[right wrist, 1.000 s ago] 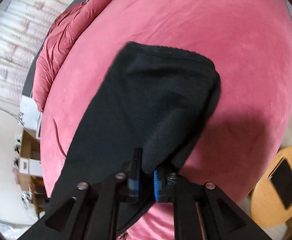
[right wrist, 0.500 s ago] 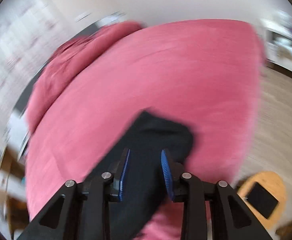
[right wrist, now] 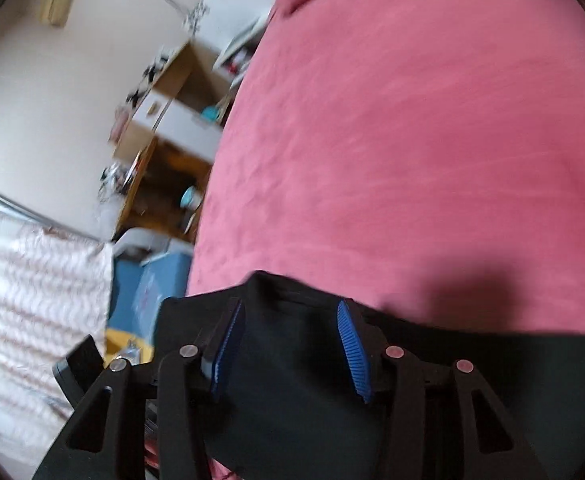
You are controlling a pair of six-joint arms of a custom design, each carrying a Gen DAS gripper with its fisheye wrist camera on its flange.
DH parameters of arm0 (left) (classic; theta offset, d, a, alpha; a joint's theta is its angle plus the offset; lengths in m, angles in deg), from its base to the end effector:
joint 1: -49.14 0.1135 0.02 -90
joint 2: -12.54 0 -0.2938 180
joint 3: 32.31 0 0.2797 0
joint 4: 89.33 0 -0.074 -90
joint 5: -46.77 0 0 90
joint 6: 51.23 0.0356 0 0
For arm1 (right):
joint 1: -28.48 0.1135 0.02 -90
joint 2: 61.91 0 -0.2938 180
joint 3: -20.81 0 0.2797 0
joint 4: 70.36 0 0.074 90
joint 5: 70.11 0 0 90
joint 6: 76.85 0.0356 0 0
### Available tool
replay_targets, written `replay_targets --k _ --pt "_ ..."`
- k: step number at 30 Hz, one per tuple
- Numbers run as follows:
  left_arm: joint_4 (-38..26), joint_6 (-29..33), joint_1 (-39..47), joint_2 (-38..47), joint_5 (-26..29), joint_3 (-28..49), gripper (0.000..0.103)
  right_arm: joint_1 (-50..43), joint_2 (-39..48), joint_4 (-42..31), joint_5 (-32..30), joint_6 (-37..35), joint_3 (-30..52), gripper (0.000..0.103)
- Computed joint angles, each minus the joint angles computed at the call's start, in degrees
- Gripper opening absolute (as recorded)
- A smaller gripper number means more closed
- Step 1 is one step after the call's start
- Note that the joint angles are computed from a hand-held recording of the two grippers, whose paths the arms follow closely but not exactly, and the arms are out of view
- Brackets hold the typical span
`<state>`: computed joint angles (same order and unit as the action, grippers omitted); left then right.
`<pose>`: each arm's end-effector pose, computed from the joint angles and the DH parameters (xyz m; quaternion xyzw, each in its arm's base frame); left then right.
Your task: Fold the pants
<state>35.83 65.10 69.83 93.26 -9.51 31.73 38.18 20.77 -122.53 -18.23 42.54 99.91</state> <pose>0.2627 0.0781 0.2249 0.0930 0.9412 -0.2012 0.2551 0.3109 0.0754 0.3031 0.0597 0.9064 0.3872 0.1579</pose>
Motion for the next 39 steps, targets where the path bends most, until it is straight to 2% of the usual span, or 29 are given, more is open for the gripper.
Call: replay_targets --k 2,5,7,9,10,12,13,16,19,22,25,26,27,28,30,32,35,38,39 --pt "0.2 -1.3 -0.2 1.2 -1.0 -0.5 0.026 1.3 3.4 2.0 -1.6 1.0 0.8 0.050" --pt "-0.8 -1.1 1.4 3.4 0.7 0.4 0.026 4.1 10.1 0.0 -1.3 -1.1 5.0 0.052" --pt "-1.0 -0.2 2.2 3.4 1.3 -0.1 0.026 4.3 12.9 -1.9 -5.0 -3.7 6.1 0.052" --pt "-0.6 0.0 2.5 3.4 1.6 -0.5 0.026 5.4 15.7 -0.8 -6.2 -3.3 7.0 0.051" --pt "-0.4 -0.3 2.4 3.4 1.5 -0.7 0.026 6.1 16.7 0.3 -6.1 -2.9 7.3 0.038" --pt "0.1 -1.1 2.1 3.7 0.9 -0.9 0.026 8.4 18.5 -0.2 -0.3 -3.9 9.3 0.011" --pt "-0.2 -1.0 2.4 4.0 0.9 -0.7 0.026 9.9 19.2 -0.3 2.1 -3.8 10.6 0.010" --pt "3.1 -3.4 1.1 4.5 -0.8 -0.7 0.025 10.9 13.4 7.7 7.5 -2.4 6.3 0.008" --pt "5.5 -4.4 0.1 4.8 -2.6 -2.0 0.025 12.9 15.2 9.3 13.4 -0.6 5.0 0.007" --pt "6.5 -4.2 -1.1 4.2 -3.9 -2.4 0.025 11.7 15.2 14.5 12.3 2.5 1.2 0.007" --pt "1.5 -3.5 0.4 4.3 -2.8 0.7 0.025 9.7 13.1 16.2 8.7 4.4 -0.9 0.008" --pt "1.3 -3.7 1.6 3.9 -1.8 1.3 0.025 9.4 10.5 17.3 10.6 5.1 -2.6 0.011" --pt "1.9 -4.0 2.4 3.4 -1.6 1.7 0.025 9.5 7.9 17.2 14.6 5.4 -3.6 0.019" --pt "3.2 -4.5 3.1 3.0 -2.0 1.8 0.026 9.7 5.0 17.0 18.9 5.5 -4.6 0.020" --pt "5.8 -5.8 4.2 4.3 -4.4 3.3 0.026 10.3 -0.8 19.0 21.0 3.6 -7.4 0.020" --pt "7.3 -7.9 5.5 7.1 -6.5 5.2 0.026 13.2 -2.0 17.5 22.8 0.5 -6.7 0.020" --pt "9.9 -9.4 8.0 10.8 -8.4 7.0 0.026 17.2 -0.3 16.5 21.7 -3.0 -5.7 0.015" --pt "13.6 -7.4 9.6 12.2 -10.0 6.1 0.026 20.6 4.3 16.2 25.2 -5.3 -4.2 0.012" --pt "14.9 -7.2 9.4 12.1 -9.8 5.3 0.026 20.9 5.7 16.0 26.9 -5.5 -4.2 0.007"
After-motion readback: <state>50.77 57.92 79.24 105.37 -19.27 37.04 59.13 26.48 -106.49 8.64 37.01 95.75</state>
